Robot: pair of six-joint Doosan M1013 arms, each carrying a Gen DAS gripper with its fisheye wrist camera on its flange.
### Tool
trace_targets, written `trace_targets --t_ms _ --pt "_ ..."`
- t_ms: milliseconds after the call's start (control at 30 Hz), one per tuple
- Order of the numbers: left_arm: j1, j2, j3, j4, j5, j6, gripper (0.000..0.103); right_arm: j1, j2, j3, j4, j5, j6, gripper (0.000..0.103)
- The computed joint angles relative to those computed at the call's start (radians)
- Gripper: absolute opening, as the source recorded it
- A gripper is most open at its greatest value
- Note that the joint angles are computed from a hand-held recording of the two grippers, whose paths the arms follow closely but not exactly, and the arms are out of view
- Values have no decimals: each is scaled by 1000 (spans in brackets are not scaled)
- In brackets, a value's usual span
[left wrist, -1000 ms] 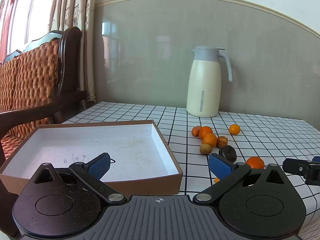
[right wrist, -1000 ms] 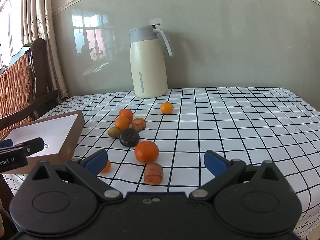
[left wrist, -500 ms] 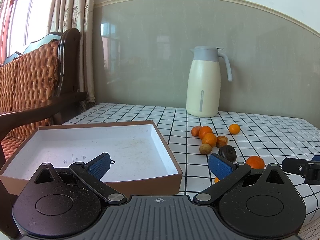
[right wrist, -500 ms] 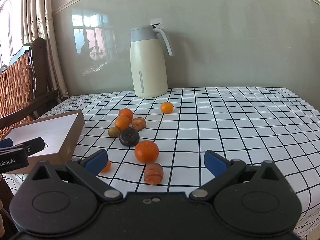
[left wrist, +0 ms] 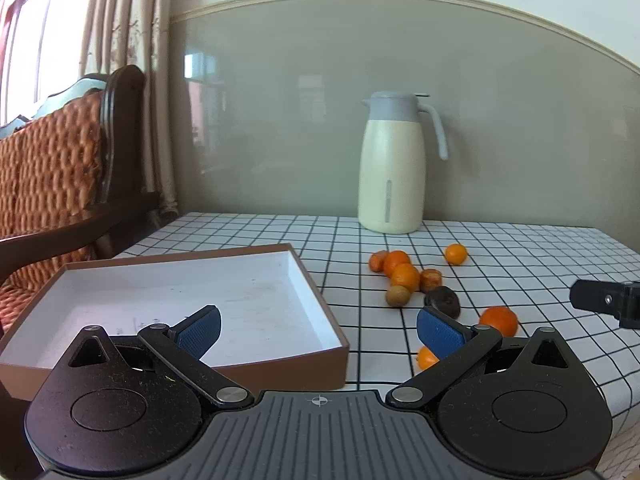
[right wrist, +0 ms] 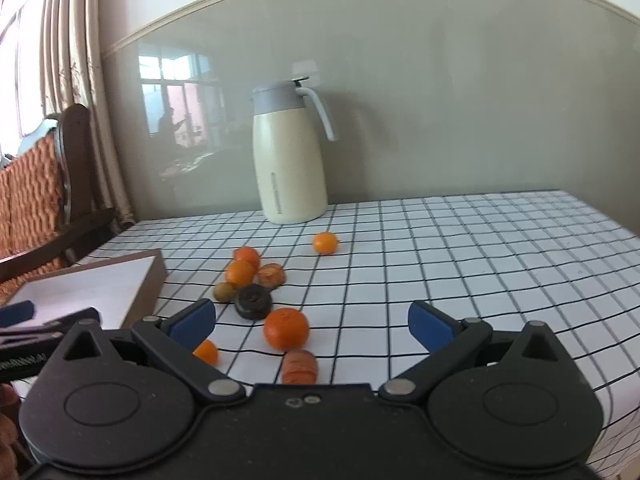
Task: Organize fruits
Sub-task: 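Grasp the orange with the left tool while the right tool grasps the brown round fruit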
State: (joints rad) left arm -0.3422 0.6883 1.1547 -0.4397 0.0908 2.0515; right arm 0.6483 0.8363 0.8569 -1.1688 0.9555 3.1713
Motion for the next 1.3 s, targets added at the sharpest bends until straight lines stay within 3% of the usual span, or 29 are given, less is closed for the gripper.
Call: trace_targets --t_ms 67,167,233,333,367,433,500,600,667,800,900,967,1033,1133,1233,1300 --pt "0 -2 6 -161 -1 169 103 -5 -8 13 17 -19 19 97" --pt "-1 -1 7 -341 14 370 103 1 -1 0 -1 42 33 97" --pt "-2 0 5 -378 31 424 103 8 1 -2 -43 79 56 97" --pt "-7 0 6 -471 41 545 103 11 -28 73 -132 57 217 97" --pt "-8 2 3 -478 48 558 103 5 -43 98 -119 31 264 97" --pt "-10 5 -3 -491 65 576 103 -6 -45 83 -31 27 217 97" --pt "-14 8 -10 -459 75 550 103 -2 -24 45 -27 78 147 97" --pt "-17 18 -28 -431 102 520 103 -2 -28 77 -101 18 171 97" --pt "-21 25 -41 -403 116 498 103 -8 -6 26 -16 45 69 96" --pt "-30 47 -76 -282 148 387 103 -22 23 -32 89 57 -70 66" --pt "-35 65 -105 -217 175 328 101 -31 26 -35 133 23 -101 66" --pt "-37 82 -134 -154 217 276 83 -37 31 -42 166 11 -132 64" --pt "-37 97 -162 -103 258 207 82 -40 38 -53 187 11 -155 60" --pt "-39 103 -164 -86 250 183 82 -47 45 -63 228 -5 -182 52" --pt "-38 115 -185 -65 285 159 64 -54 53 -75 260 -23 -209 46" --pt "-39 120 -191 -56 303 156 61 -57 59 -82 278 -35 -231 43"
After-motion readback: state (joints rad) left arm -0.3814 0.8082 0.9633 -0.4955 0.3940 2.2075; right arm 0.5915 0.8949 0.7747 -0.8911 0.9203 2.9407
